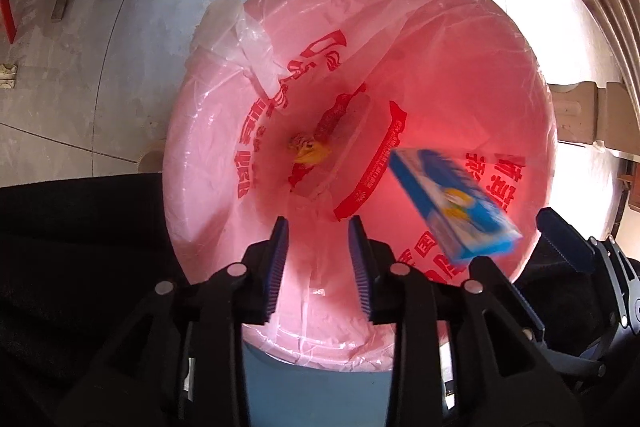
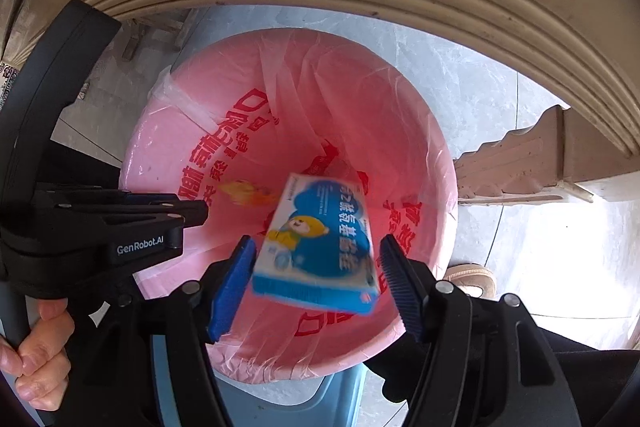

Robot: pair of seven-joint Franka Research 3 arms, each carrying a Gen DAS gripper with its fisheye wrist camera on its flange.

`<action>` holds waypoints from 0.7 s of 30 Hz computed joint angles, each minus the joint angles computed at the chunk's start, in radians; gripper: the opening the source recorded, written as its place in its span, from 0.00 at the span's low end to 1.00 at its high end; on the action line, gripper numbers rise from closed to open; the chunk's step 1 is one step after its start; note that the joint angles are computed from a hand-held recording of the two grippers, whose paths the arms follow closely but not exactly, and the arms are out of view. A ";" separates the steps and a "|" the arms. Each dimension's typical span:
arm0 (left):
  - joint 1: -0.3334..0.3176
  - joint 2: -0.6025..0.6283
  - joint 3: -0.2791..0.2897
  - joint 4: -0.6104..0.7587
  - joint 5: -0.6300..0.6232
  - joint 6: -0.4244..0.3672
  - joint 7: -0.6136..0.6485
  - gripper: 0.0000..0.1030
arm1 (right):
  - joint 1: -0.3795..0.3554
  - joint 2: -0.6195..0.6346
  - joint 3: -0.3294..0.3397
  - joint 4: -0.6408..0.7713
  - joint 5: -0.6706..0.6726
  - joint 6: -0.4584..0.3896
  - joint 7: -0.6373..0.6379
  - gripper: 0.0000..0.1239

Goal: Collect trash
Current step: 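Open the left gripper while the right gripper opens, dropping both items into the bin, then raise both tools from the bin back over the table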

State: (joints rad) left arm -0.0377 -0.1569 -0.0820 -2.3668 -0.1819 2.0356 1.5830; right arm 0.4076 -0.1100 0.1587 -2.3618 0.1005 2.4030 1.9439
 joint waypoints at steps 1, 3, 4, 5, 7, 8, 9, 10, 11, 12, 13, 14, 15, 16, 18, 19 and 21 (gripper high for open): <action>-0.001 -0.003 -0.002 -0.002 0.004 0.003 -0.002 0.39 | 0.000 0.001 0.001 -0.002 -0.003 0.002 0.002 0.59; -0.001 -0.001 -0.001 0.001 0.002 0.001 0.001 0.41 | 0.001 0.003 0.001 -0.003 0.001 0.002 0.001 0.59; -0.001 0.001 -0.001 0.004 0.006 -0.003 0.000 0.45 | 0.001 0.003 0.000 -0.003 0.002 0.003 0.003 0.59; -0.001 0.001 -0.003 0.006 0.011 0.000 -0.004 0.47 | 0.001 0.003 0.000 -0.004 0.002 0.003 0.005 0.59; -0.001 -0.001 -0.004 0.004 0.019 0.006 -0.008 0.50 | 0.000 0.007 -0.001 -0.004 0.002 0.005 0.009 0.59; -0.002 -0.005 -0.004 0.004 0.014 0.005 -0.009 0.53 | -0.001 0.006 -0.002 -0.005 0.003 0.007 0.009 0.59; -0.003 -0.005 -0.004 0.004 0.011 0.005 -0.007 0.53 | -0.001 0.006 -0.002 -0.006 0.004 0.007 0.010 0.59; -0.004 -0.007 -0.005 0.004 0.014 0.004 -0.009 0.54 | -0.001 0.005 -0.003 -0.007 0.005 0.008 0.009 0.59; -0.005 -0.009 -0.006 0.004 0.020 0.006 -0.010 0.54 | -0.001 0.004 -0.003 -0.007 0.005 0.008 0.009 0.59; -0.005 -0.010 -0.006 0.002 0.025 0.008 -0.009 0.54 | -0.002 -0.002 -0.003 -0.009 0.005 0.006 0.009 0.59; -0.006 -0.011 -0.005 0.001 0.025 0.010 -0.006 0.55 | -0.002 -0.002 -0.002 -0.009 0.003 0.006 0.009 0.59; -0.006 -0.013 -0.003 0.000 0.022 0.009 -0.003 0.55 | -0.002 -0.004 -0.002 -0.009 0.000 0.004 0.010 0.59; -0.006 -0.016 -0.002 -0.002 0.022 0.009 -0.001 0.56 | -0.003 -0.005 -0.001 -0.010 -0.003 0.003 0.012 0.59; -0.006 -0.019 -0.001 -0.003 0.023 0.010 -0.001 0.56 | -0.003 -0.008 0.000 -0.011 -0.005 0.003 0.015 0.59; -0.007 -0.024 -0.001 -0.005 0.023 0.012 0.001 0.56 | -0.004 -0.017 0.001 -0.015 -0.012 0.003 0.021 0.59; -0.007 -0.027 -0.001 -0.007 0.026 0.012 0.001 0.57 | -0.005 -0.023 0.002 -0.017 -0.016 0.003 0.026 0.59; -0.008 -0.033 0.000 -0.011 0.030 0.015 0.003 0.58 | -0.005 -0.034 0.002 -0.022 -0.011 0.002 0.026 0.59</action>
State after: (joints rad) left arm -0.0453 -0.1899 -0.0823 -2.3775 -0.1521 2.0503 1.5860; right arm 0.4029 -0.1439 0.1608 -2.3839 0.0892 2.4052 1.9696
